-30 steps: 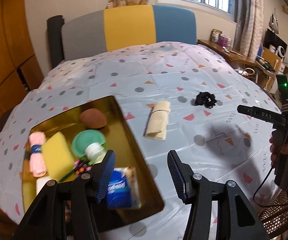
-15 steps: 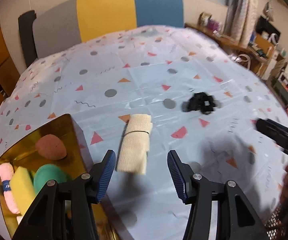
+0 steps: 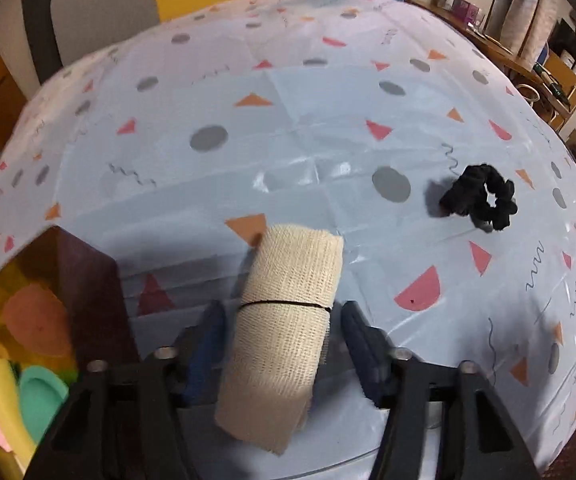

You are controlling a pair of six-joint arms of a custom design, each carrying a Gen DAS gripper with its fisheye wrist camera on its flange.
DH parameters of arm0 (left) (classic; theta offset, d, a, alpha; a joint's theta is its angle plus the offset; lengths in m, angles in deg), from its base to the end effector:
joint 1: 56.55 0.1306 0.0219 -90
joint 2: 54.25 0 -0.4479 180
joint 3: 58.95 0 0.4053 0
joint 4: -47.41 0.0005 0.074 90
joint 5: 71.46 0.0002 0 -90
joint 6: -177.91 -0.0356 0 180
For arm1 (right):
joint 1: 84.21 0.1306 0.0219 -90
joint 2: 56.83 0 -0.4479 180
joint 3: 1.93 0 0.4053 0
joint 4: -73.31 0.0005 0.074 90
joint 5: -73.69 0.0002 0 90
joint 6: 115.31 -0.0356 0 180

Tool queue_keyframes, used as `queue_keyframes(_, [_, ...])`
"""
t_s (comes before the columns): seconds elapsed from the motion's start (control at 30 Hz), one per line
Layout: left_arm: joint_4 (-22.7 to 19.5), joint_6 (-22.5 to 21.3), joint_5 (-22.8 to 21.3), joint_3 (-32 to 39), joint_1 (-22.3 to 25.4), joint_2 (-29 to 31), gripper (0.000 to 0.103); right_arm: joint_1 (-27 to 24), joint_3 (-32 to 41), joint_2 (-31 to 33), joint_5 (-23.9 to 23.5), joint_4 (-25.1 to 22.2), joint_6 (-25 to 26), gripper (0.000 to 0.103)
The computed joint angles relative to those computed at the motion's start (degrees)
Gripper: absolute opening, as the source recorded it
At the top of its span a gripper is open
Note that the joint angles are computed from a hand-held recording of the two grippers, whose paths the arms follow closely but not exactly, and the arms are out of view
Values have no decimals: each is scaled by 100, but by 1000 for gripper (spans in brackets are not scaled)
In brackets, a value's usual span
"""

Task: Organize soft objects
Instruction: 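Lift the beige roll with the left gripper while the right gripper grasps the black scrunchie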

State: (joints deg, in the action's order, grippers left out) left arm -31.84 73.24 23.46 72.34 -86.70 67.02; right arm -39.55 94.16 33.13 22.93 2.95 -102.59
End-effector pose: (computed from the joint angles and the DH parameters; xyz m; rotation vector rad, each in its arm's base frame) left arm 0.5967 -0.3507 0.4815 1.0831 2.5690 -0.1875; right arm 0.3495 0.3130 0.5302 0.8388 2.1883 0.0631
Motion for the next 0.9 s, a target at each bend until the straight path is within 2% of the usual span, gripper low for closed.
queue_keyframes(0.13, [237, -92, 272, -312, -2, -248, 42, -1, 5, 6, 24, -27, -5, 93])
queue_keyframes(0.23, [546, -152, 378, -833, -13, -653, 42, -12, -11, 0, -7, -33, -39, 93])
queue_keyframes(0.37, [836, -57, 578, -1672, 29, -1299, 42, -50, -78, 5, -170, -21, -109, 93])
queue_keyframes(0.53, [1390, -185, 647, -2782, -43, -2095, 42, -96, -163, 61, -502, 87, -59, 93])
queue_keyframes(0.6, [1619, -303, 657, -3113, -76, -2284, 42, -147, -224, 37, -663, 295, 81, 93])
queue_keyframes(0.7, [1703, -465, 683, -3438, -108, -2425, 42, -290, -226, 25, -817, 519, 306, 93])
queue_keyframes(0.73, [1711, -494, 686, -3495, -112, -2432, 43, -360, -179, 51, -842, 552, 476, 93])
queue_keyframes(0.77, [1962, -522, 690, -3639, -116, -2521, 43, -455, -103, 101, -879, 552, 688, 93])
queue_keyframes(0.9, [2161, -493, 766, -3784, -99, -2590, 43, -931, 185, 364, -1263, 612, 1204, 93])
